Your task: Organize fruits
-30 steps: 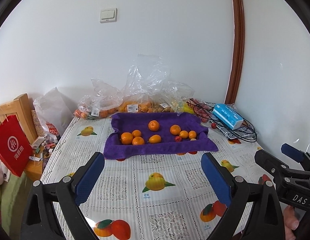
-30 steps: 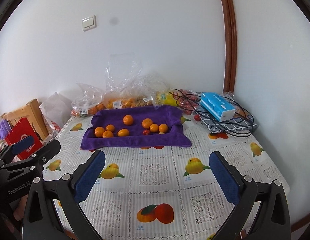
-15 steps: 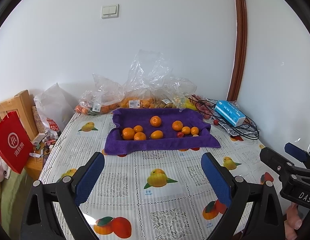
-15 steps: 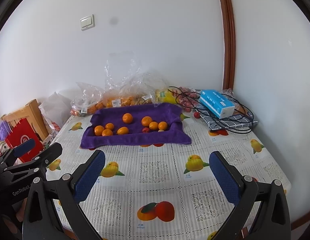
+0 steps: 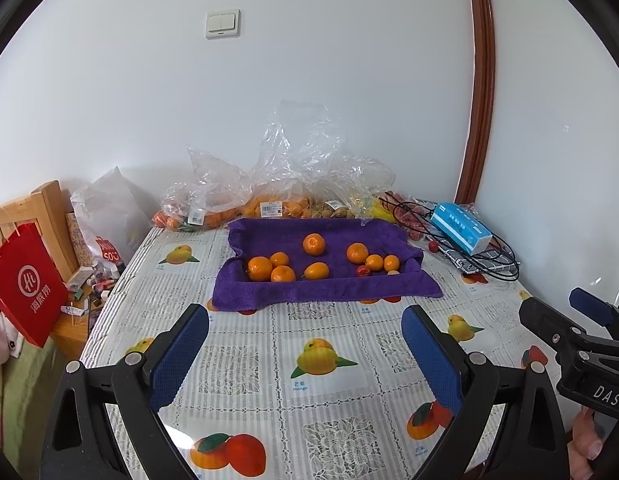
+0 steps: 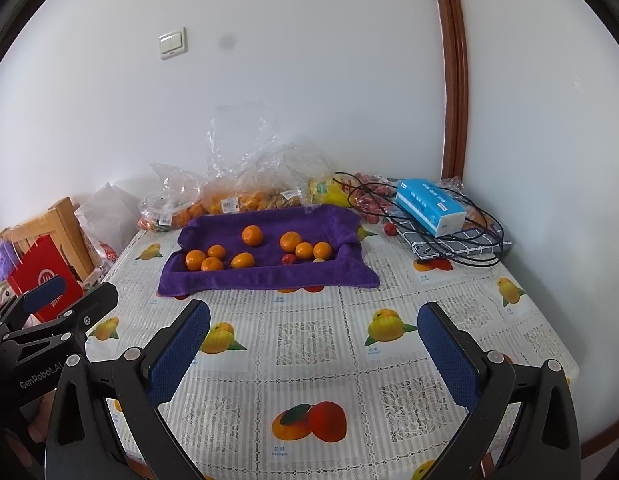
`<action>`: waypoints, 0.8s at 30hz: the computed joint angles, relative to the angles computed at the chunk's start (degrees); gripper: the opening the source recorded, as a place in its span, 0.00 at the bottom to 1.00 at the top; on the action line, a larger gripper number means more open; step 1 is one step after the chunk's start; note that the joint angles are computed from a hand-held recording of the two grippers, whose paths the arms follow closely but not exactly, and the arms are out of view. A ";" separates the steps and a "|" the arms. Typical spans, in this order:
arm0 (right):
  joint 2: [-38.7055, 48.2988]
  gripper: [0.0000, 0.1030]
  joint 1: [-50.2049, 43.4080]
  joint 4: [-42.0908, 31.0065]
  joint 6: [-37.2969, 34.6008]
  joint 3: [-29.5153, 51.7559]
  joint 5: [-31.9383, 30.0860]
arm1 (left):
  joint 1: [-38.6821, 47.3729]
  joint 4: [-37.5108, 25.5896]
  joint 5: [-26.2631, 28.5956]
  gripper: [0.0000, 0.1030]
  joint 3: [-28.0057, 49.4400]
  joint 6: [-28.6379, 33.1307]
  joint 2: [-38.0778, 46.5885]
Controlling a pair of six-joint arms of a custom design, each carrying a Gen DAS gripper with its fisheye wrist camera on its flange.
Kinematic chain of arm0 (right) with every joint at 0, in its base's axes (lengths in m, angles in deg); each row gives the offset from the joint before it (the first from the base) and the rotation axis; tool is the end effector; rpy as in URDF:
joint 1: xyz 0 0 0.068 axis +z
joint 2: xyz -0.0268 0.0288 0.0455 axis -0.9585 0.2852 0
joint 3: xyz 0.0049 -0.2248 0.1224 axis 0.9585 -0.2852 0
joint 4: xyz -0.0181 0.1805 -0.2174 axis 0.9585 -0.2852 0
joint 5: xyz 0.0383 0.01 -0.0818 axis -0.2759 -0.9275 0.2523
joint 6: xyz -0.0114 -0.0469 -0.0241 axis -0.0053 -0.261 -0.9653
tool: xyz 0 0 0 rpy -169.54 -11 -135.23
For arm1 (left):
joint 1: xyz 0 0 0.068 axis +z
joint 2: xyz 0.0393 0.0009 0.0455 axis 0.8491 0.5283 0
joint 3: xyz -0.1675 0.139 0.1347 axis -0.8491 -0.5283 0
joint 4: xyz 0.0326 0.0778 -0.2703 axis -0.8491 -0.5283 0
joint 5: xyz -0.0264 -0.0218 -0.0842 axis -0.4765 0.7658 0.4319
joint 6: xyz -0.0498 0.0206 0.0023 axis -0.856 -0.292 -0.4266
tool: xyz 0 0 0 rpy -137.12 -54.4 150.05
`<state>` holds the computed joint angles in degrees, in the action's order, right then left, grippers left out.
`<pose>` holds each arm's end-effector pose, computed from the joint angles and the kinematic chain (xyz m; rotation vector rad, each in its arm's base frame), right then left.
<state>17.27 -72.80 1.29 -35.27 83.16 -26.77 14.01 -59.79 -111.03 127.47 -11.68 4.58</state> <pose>0.2034 0.0161 0.2934 -0.3636 2.1602 0.3778 0.1175 -0.0764 0.2929 -0.3822 2.0844 0.1626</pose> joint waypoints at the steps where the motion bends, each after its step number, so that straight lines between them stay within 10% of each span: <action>1: 0.31 0.99 -0.10 -0.10 -0.12 0.29 -0.16 | -0.03 0.08 -0.02 0.95 -0.05 0.01 -0.18; 24: -0.97 0.99 -0.20 -0.88 -0.01 0.30 -0.49 | -0.94 -1.25 -1.36 0.95 0.72 -1.07 0.50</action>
<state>16.30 -73.00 0.41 -35.28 83.46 -27.27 13.07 -61.04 -112.39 128.19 -12.75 5.08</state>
